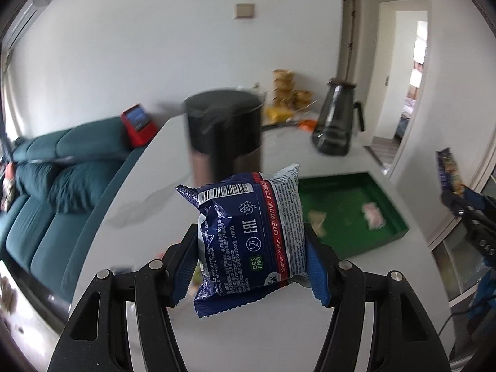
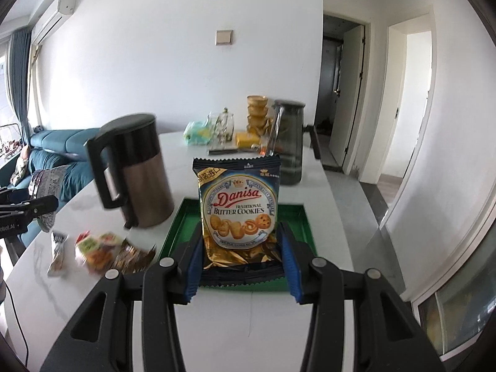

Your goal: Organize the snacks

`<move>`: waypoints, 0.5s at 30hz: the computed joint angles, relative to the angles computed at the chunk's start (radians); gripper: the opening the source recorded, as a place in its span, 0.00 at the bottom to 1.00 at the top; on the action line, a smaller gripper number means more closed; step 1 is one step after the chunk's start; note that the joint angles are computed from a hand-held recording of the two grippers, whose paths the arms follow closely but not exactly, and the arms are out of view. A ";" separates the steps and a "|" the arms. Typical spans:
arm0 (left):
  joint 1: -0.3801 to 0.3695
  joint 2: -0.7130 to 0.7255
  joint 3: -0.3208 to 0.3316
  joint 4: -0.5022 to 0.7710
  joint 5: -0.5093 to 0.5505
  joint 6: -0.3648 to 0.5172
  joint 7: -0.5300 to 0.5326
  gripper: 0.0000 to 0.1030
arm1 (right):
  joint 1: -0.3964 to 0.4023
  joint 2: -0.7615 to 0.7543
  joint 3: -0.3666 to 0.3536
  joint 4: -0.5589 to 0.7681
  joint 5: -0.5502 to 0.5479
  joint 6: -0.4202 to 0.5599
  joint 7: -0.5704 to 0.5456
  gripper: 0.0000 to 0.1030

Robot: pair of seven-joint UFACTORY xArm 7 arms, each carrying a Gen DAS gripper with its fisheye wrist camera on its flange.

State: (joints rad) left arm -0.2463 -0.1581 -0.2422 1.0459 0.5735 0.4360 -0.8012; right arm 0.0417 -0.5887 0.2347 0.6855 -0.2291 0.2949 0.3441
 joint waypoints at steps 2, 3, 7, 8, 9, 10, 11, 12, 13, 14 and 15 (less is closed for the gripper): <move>-0.001 0.067 -0.020 0.078 0.066 0.013 -0.035 0.55 | -0.018 0.046 -0.003 0.031 -0.012 -0.027 -0.005 0.37; -0.011 0.101 -0.018 0.113 0.089 0.016 -0.045 0.55 | -0.032 0.074 -0.002 0.050 -0.021 -0.040 -0.006 0.37; -0.081 0.270 0.007 0.297 0.164 0.065 -0.090 0.55 | -0.078 0.196 -0.002 0.129 -0.060 -0.085 -0.003 0.37; -0.100 0.306 0.017 0.334 0.170 0.073 -0.094 0.55 | -0.086 0.228 -0.004 0.149 -0.070 -0.095 0.001 0.37; -0.117 0.339 0.028 0.367 0.175 0.078 -0.097 0.55 | -0.096 0.265 -0.004 0.172 -0.084 -0.104 0.008 0.37; -0.135 0.377 0.041 0.407 0.182 0.084 -0.101 0.55 | -0.111 0.303 0.000 0.196 -0.105 -0.114 0.022 0.37; -0.153 0.412 0.054 0.444 0.182 0.091 -0.101 0.55 | -0.114 0.330 -0.004 0.214 -0.120 -0.119 0.033 0.37; -0.171 0.446 0.065 0.481 0.180 0.100 -0.102 0.55 | -0.118 0.366 -0.009 0.237 -0.136 -0.127 0.045 0.37; -0.187 0.485 0.076 0.522 0.172 0.110 -0.098 0.55 | -0.119 0.397 -0.015 0.256 -0.156 -0.132 0.061 0.37; -0.200 0.520 0.085 0.558 0.157 0.117 -0.089 0.55 | -0.118 0.427 -0.021 0.275 -0.178 -0.135 0.078 0.37; -0.211 0.554 0.092 0.595 0.138 0.128 -0.075 0.55 | -0.114 0.461 -0.031 0.296 -0.195 -0.138 0.089 0.37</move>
State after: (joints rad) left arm -0.4577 0.3959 -0.1498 1.6411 0.7113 0.5635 -0.8763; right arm -0.0722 -0.1273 0.2038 0.9812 -0.4241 0.1568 0.4334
